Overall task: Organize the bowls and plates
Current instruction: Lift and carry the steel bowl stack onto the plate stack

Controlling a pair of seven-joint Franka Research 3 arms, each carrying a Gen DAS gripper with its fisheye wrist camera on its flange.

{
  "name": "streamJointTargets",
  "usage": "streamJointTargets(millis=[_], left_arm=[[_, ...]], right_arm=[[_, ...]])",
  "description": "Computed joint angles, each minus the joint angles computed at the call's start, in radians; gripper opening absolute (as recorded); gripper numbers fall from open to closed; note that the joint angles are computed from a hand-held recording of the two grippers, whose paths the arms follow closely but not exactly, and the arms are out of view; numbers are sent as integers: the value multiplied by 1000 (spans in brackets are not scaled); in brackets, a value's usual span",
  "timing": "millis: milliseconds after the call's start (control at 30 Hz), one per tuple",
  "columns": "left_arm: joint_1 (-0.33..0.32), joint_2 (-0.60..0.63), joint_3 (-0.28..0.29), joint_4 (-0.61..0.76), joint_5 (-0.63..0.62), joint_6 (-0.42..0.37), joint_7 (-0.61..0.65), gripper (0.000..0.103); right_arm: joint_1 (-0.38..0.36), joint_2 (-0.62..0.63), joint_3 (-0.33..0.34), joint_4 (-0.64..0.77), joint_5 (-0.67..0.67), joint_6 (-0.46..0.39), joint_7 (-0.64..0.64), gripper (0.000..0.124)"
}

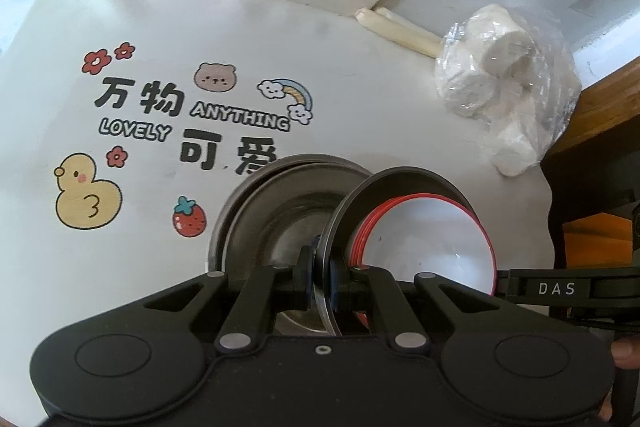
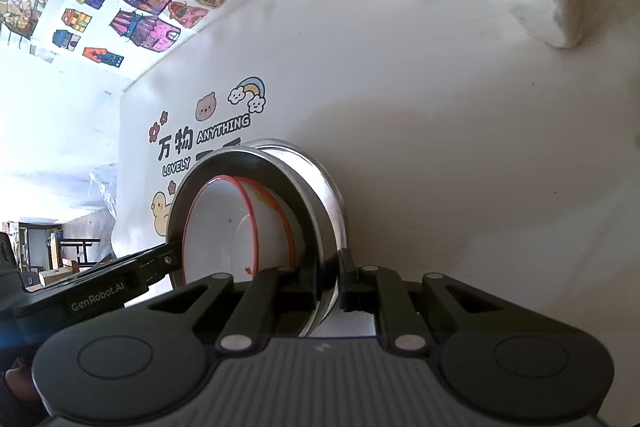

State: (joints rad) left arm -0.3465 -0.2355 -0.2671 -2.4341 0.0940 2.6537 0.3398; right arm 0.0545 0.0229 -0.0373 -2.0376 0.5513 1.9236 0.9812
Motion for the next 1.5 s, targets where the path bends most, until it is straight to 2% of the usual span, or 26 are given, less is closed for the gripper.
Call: streamJointTargets(millis=[533,1500], left_arm=[[4,-7,14,-36,-37,-6,19,6],[29,-1,13,-43,5,-44,-25,7]], right_arm=[[28,24,17,-10,-12,28,7,13],[55,64,37,1,20,59,-10,13]])
